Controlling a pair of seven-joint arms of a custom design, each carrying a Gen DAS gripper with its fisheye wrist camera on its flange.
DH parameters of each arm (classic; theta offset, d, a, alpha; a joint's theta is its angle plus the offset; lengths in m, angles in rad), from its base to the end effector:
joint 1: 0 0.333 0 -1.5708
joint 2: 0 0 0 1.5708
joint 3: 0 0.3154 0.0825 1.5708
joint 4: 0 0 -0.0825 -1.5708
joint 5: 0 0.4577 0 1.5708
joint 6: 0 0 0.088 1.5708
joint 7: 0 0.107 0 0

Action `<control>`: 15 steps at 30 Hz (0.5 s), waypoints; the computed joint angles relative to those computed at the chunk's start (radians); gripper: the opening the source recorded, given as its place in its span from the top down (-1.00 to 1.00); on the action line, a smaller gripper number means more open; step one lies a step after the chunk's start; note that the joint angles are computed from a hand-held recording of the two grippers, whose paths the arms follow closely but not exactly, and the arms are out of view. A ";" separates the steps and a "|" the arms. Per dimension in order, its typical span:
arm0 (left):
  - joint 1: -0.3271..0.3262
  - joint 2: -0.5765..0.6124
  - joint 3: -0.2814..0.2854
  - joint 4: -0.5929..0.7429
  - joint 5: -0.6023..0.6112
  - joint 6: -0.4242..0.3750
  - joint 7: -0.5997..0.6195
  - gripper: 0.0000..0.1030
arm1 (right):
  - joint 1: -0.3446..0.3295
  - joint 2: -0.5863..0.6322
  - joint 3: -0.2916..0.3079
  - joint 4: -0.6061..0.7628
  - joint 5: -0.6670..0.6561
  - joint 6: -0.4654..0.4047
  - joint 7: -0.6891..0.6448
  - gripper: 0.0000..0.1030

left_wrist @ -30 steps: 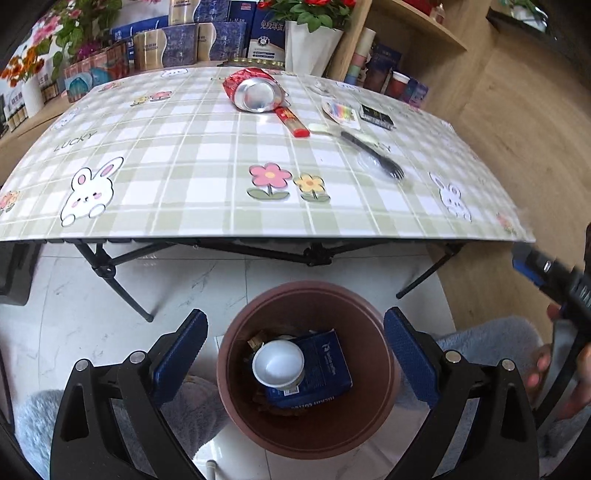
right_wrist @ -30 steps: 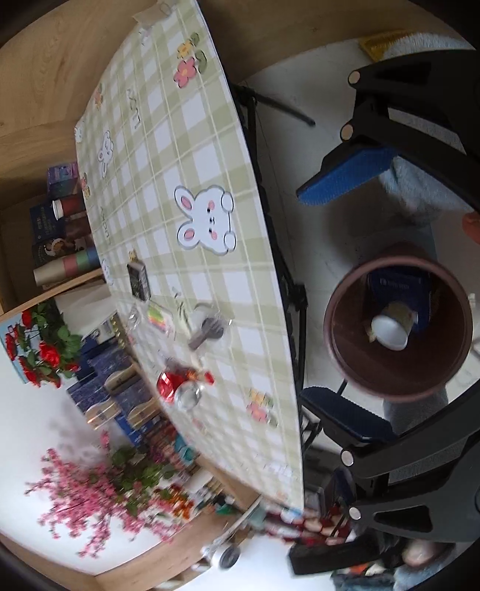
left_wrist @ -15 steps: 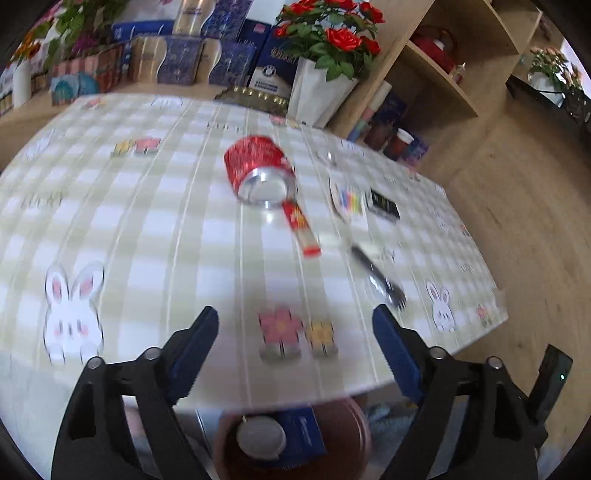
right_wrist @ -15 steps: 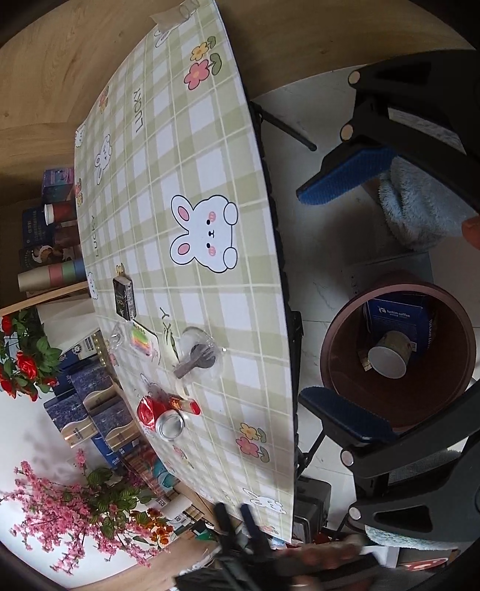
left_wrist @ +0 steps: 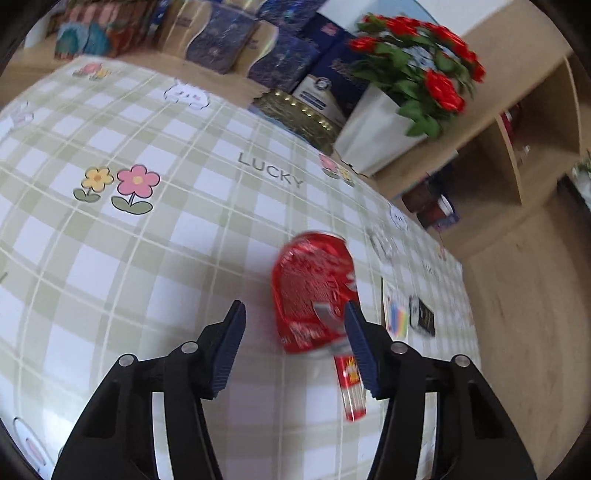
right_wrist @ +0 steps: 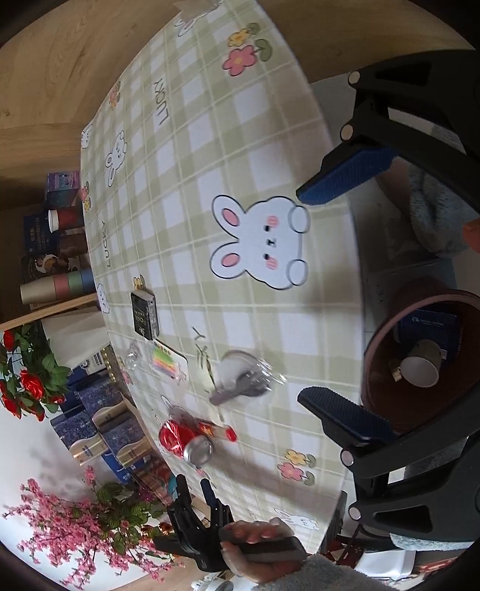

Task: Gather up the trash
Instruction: 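Grasp the red soda can on the table with the left gripper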

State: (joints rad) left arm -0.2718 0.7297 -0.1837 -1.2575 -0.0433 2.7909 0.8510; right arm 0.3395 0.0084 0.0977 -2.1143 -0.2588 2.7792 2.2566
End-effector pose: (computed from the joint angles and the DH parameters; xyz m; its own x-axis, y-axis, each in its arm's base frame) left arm 0.7941 -0.3336 0.3990 0.1661 -0.7885 0.5922 -0.7614 -0.4842 -0.4311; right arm 0.5863 0.2864 0.4457 0.0298 -0.9790 -0.2018 -0.8019 0.0971 -0.5895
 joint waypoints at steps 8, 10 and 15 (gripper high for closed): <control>0.057 0.112 -0.077 0.117 -0.112 0.001 0.047 0.03 | 0.014 0.066 -0.002 0.063 0.041 -0.006 -0.050 -0.89; 0.062 0.133 -0.090 0.140 -0.129 -0.006 0.063 0.12 | 0.019 0.079 -0.004 0.075 0.048 -0.009 -0.056 -0.89; 0.152 0.192 -0.265 0.133 -0.278 0.114 0.205 0.19 | 0.029 0.099 -0.012 0.099 0.044 -0.007 -0.065 -0.89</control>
State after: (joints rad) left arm -0.1201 0.9214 -0.4490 -1.1244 -0.3214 2.9051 1.0561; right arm 0.3681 0.1078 0.0859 -2.0153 -0.2144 2.7726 2.1913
